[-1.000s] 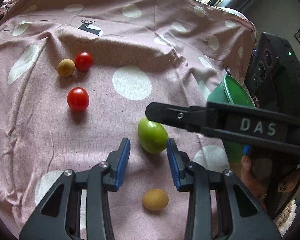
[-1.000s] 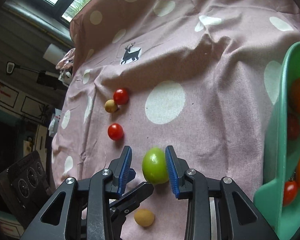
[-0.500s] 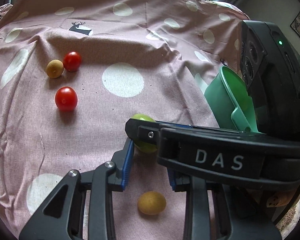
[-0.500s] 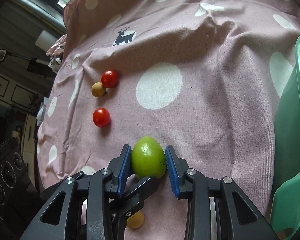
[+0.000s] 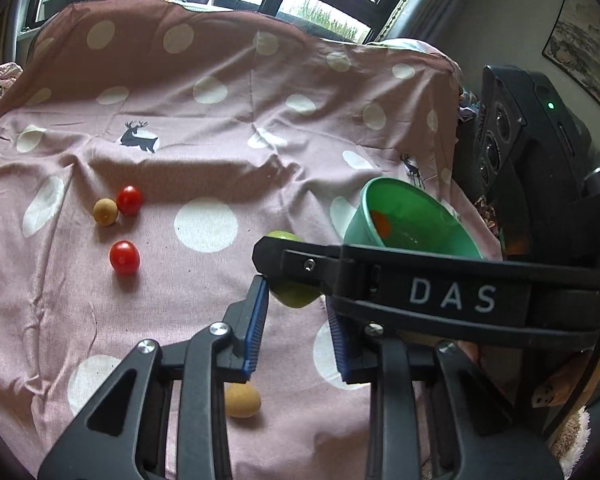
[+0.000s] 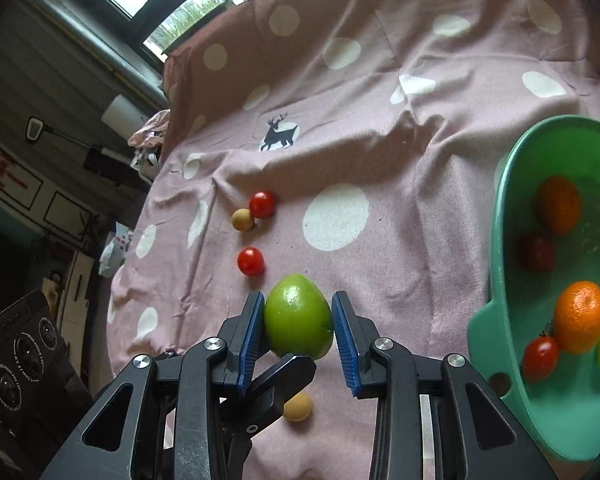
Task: Organize fruits
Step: 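Lift the green-yellow fruit with the right gripper and carry it over the bowl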
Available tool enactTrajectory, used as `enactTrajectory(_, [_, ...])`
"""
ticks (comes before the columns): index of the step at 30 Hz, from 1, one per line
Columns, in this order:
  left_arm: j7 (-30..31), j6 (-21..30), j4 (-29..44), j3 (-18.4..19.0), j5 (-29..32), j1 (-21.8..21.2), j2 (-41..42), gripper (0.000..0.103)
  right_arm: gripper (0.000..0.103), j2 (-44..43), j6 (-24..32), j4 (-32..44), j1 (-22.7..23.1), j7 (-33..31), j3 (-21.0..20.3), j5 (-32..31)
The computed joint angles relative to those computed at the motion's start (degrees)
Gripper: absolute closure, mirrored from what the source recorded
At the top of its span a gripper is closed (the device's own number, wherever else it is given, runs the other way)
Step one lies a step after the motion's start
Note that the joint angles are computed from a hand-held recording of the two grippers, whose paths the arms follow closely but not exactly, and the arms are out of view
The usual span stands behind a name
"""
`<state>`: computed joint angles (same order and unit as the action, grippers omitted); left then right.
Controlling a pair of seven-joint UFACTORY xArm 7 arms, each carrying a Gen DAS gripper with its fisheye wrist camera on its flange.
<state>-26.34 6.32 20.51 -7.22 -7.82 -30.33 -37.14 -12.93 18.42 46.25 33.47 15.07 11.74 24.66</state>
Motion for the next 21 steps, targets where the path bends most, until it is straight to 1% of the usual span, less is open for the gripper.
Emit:
enactTrajectory(2, [-0.33, -0.5, 1.08, -1.23, 0.57, 0.35, -0.21, 0.075, 0.066, -2.78, -1.02, -1.51, -0.64, 1.02, 0.27, -1.17])
enactTrajectory(4, [-0.14, -1.24, 2.57, -1.54, 0.92, -0.37, 0.46, 0.075, 0.066, -5.74, -1.92, -3.22, -1.79, 2.97, 0.73, -3.56])
enactTrajectory(6, [-0.53, -2.3, 4.24, -2.79, 1.38, -0.33, 1.92, 0.075, 0.066, -8.32, -2.23, -4.61, -3.27, 5.33, 1.2, -6.42])
enactTrajectory(8, [-1.47, -3.53, 6.21, -4.89, 2.28, 0.73, 4.07, 0.075, 0.066, -10.65, -2.59, -6.06, -4.64, 7.36, 1.29, -8.86])
enactTrajectory(10, [-1.51, -4.44, 8.51, -5.14, 2.83, 0.09, 6.97, 0.075, 0.066, -12.78, -2.53, -7.49, -5.84, 9.09, 0.94, -10.72])
enactTrajectory(13, [-0.25, -6.13, 11.6, -3.17, 2.4, -3.33, 11.45, 0.075, 0.066, -15.44, -2.28, -9.58, -6.58, 10.51, -0.81, -11.73])
enactTrajectory(15, [1.03, -6.22, 14.0, -1.97, 2.04, -5.5, 14.38, 0.075, 0.066, -17.01, -2.23, -10.97, -6.77, 10.62, -2.23, -11.8])
enactTrajectory(18, [3.54, -6.64, 17.17, -0.21, 0.7, -8.8, 18.47, 0.075, 0.066, -19.1, -1.68, -12.77, -8.21, 11.65, -3.22, -12.23])
enactTrajectory(21, [8.37, -6.36, 20.03, 3.91, -3.38, -14.66, 22.14, 0.075, 0.066, -20.2, -0.52, -13.98, -9.44, 12.4, -4.22, -12.53])
